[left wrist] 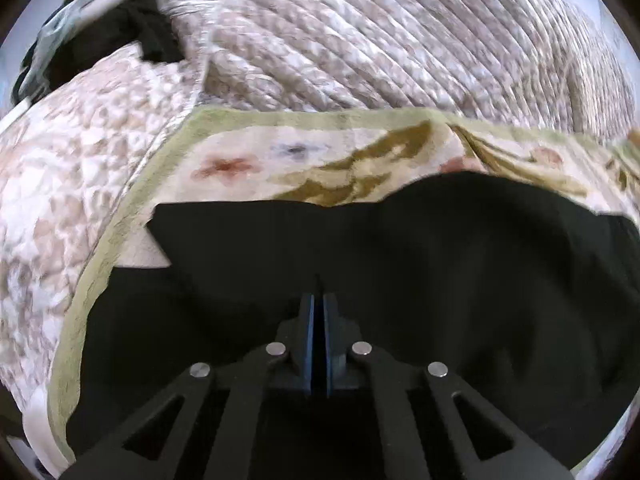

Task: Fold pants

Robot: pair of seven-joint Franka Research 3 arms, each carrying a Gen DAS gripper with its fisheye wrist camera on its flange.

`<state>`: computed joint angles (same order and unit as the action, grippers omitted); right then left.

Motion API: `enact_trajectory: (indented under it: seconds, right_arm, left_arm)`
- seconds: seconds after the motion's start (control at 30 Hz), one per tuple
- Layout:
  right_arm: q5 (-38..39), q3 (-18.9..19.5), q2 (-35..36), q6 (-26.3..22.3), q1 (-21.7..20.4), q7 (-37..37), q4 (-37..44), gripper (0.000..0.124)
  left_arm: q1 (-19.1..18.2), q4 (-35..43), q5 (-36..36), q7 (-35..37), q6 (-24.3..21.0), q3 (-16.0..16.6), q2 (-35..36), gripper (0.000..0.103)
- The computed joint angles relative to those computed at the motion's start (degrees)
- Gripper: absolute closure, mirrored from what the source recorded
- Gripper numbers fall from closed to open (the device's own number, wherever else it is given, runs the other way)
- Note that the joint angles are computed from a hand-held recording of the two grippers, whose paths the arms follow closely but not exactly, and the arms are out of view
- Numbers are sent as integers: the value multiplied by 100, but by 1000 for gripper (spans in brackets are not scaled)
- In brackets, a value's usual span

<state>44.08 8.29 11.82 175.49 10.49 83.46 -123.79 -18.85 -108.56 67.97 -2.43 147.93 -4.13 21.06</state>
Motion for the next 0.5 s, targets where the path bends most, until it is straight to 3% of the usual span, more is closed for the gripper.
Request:
enact_trajectory:
  seconds: [0.1, 0.2, 0.23, 0.33, 0.37, 0.4, 0.47, 0.5]
  right_arm:
    - [89, 76, 37, 207, -17, -94, -12, 86]
    - [360, 245, 37, 321, -199, -240, -39, 97]
    - [586, 382, 48, 308, -325, -444, -14, 97]
    - [372, 178, 90, 254, -137, -285, 11, 97]
    - [230, 84, 99, 253, -49, -156, 8, 97]
    - [94, 6, 104, 255, 24, -28, 4, 97]
    - [-157, -112, 123, 261, 125, 224, 0, 97]
    - [-202, -103, 125, 273, 115, 281, -4, 97]
  left_arm:
    - [-184, -570, 783, -1332, -368, 115, -541, 101]
    - [-120, -1250, 1307, -2586, -696, -19, -1142, 101]
    - [-49, -1430, 1404, -2885, -677, -72, -1277, 101]
    - [290, -1689, 1691, -3496, -55, -181, -1433, 98]
    - [401, -1610, 1637, -3324, 125, -231, -1375, 89]
    - [490, -1474, 1540, -3037, 262, -288, -1279, 67]
    - [543, -1112, 1471, -2506, 328, -358, -1038, 38]
    - [530, -872, 1256, -2016, 205, -391, -869, 37]
